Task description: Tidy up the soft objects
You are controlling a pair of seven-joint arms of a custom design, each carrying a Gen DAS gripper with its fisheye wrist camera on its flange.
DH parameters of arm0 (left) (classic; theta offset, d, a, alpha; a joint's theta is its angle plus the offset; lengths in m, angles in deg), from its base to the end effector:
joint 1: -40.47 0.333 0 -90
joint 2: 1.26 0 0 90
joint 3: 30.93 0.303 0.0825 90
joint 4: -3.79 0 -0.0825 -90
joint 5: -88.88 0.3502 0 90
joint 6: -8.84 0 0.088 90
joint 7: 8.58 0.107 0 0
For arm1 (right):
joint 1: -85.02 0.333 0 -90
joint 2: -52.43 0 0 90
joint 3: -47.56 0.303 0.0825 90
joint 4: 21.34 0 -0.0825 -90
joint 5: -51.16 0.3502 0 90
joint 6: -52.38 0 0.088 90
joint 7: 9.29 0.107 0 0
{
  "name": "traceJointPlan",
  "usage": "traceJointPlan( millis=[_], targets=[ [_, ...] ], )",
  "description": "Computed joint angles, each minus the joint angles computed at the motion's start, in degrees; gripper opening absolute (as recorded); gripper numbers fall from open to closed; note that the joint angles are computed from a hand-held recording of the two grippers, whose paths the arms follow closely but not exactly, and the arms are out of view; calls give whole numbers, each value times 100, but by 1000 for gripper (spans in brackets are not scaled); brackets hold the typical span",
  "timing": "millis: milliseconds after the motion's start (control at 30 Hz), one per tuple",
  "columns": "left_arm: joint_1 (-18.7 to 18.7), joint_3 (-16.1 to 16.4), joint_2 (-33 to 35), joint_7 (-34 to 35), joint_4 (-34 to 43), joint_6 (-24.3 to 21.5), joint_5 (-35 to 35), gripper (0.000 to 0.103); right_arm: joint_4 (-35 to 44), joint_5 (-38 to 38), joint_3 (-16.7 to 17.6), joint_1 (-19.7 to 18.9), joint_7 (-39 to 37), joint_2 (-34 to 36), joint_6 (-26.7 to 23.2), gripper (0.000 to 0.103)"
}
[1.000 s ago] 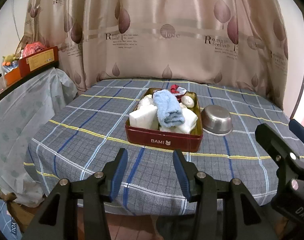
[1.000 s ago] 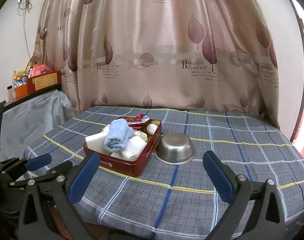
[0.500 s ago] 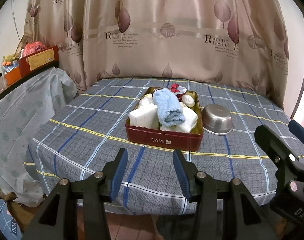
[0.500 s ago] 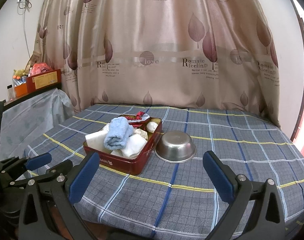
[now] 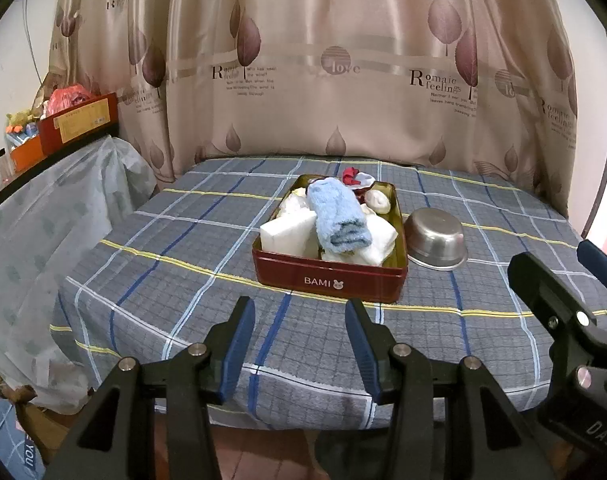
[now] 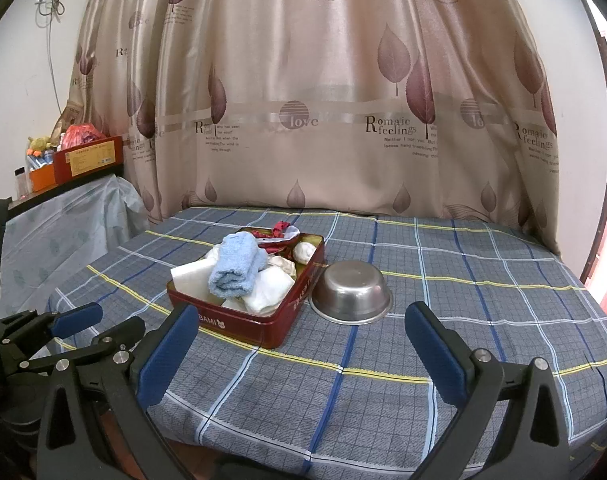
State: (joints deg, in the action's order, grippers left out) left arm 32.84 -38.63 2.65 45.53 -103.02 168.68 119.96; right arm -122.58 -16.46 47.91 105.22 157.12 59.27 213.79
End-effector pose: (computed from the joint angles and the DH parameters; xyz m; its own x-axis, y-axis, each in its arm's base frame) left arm 0.5689 -0.1780 0.5739 -0.0579 -0.9982 -0.0128 -0.6078 0.0454 -0.7928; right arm 0.5510 0.2550 0.5715 0.0158 -0.9994 -0.0314 -0.4104 0.0222 -0.9117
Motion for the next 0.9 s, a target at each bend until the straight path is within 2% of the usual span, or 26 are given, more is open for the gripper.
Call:
traceJointPlan(
  millis=[400,733,900],
  targets=[
    [-2,-2,49,92,142,-235,-189,48,-6,43,-6,1,-56,-5,6,102],
    [-40,17,94,9,240,-376,-60,48,-68,-16,8,-2,-10,-25,56,102],
    [-20,17,62,-21,212,-334,-105,48,-129,-116,11,0,116,-57,64,102]
  ],
)
